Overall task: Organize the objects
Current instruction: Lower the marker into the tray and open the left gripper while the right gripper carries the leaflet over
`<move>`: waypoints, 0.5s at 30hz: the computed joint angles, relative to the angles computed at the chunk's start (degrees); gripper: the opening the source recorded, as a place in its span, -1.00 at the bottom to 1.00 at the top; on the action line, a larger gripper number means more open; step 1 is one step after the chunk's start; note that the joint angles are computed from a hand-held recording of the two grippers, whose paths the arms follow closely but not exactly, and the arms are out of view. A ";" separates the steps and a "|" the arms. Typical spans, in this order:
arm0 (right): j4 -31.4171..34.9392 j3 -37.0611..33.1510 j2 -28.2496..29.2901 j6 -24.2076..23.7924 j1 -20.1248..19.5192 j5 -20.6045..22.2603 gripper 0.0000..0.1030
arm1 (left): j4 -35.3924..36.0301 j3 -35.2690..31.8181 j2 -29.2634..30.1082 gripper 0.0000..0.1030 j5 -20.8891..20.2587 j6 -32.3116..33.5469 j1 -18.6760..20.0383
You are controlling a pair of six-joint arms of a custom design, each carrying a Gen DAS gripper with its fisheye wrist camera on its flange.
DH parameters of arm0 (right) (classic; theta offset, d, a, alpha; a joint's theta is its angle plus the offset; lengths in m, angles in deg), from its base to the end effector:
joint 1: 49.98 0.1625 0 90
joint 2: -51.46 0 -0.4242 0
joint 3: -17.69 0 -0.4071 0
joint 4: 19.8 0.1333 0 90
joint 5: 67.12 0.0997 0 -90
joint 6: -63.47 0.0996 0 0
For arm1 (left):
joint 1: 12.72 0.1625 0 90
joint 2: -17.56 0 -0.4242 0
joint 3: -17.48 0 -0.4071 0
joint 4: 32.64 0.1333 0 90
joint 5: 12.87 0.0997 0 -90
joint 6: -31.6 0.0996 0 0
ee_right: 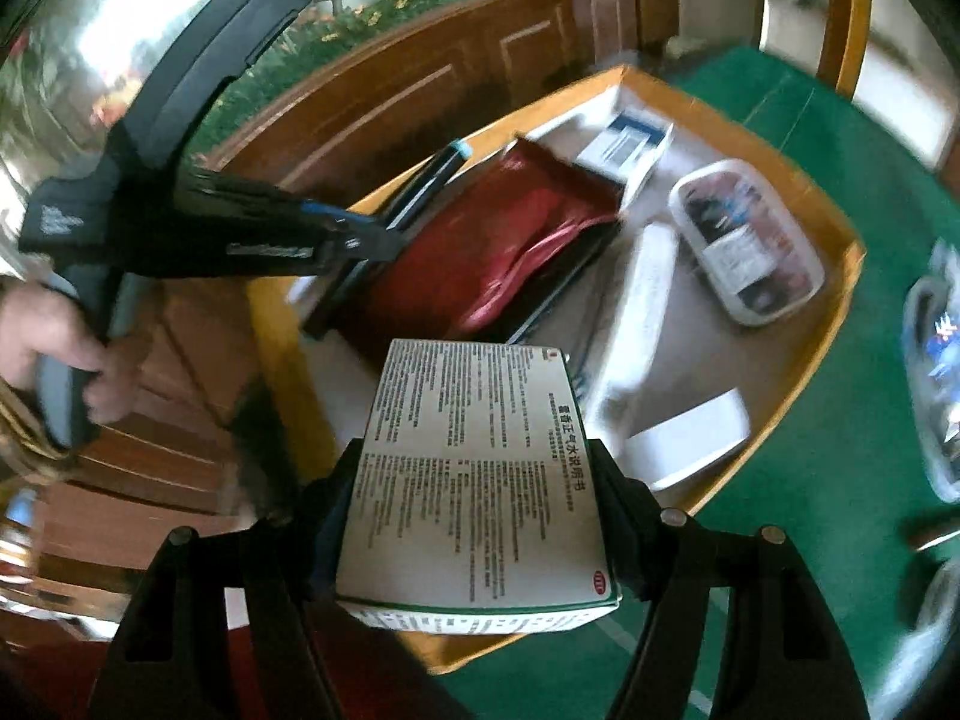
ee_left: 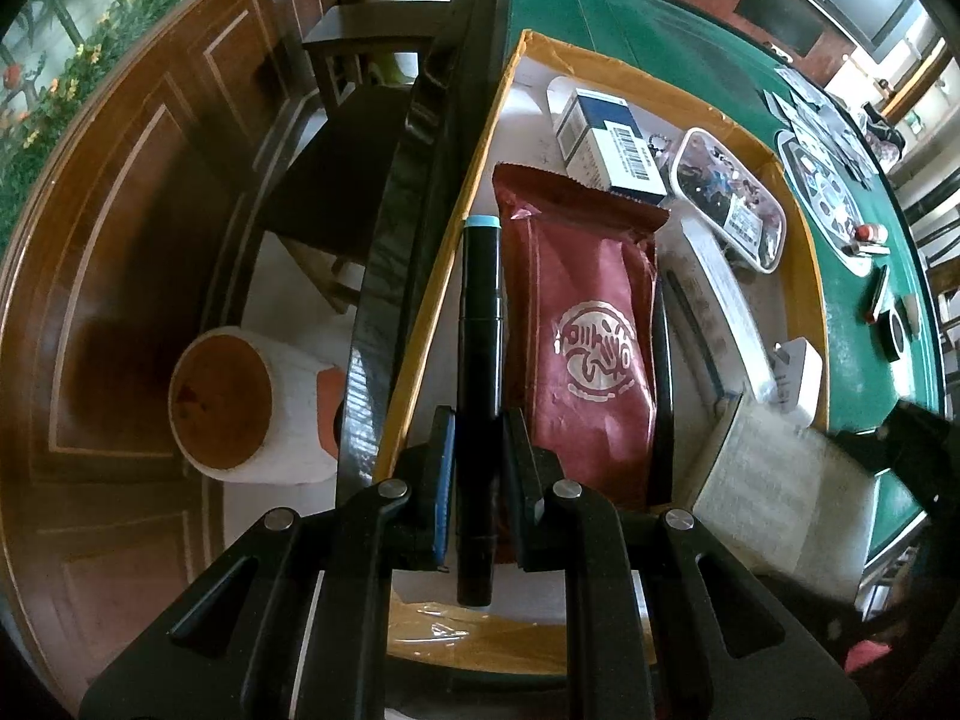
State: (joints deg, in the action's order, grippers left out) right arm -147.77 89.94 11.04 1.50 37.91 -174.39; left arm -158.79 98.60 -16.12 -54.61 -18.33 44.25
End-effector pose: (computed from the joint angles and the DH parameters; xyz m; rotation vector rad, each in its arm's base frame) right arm 0.0750 -0.7814 0.1389 1.3911 -2.4625 -0.0993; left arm -0.2146 -0.7110 0.0133 -0.2410 2.3263 -0.5202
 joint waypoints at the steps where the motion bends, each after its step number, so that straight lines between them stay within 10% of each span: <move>1: -3.61 1.38 -0.29 -2.41 0.04 -0.14 0.36 | 0.05 0.00 -0.03 -0.72 0.03 -0.01 0.00; 15: -9.61 7.85 -2.98 -7.10 -0.78 3.83 0.35 | 0.85 0.07 0.05 -0.72 0.68 -0.57 -0.10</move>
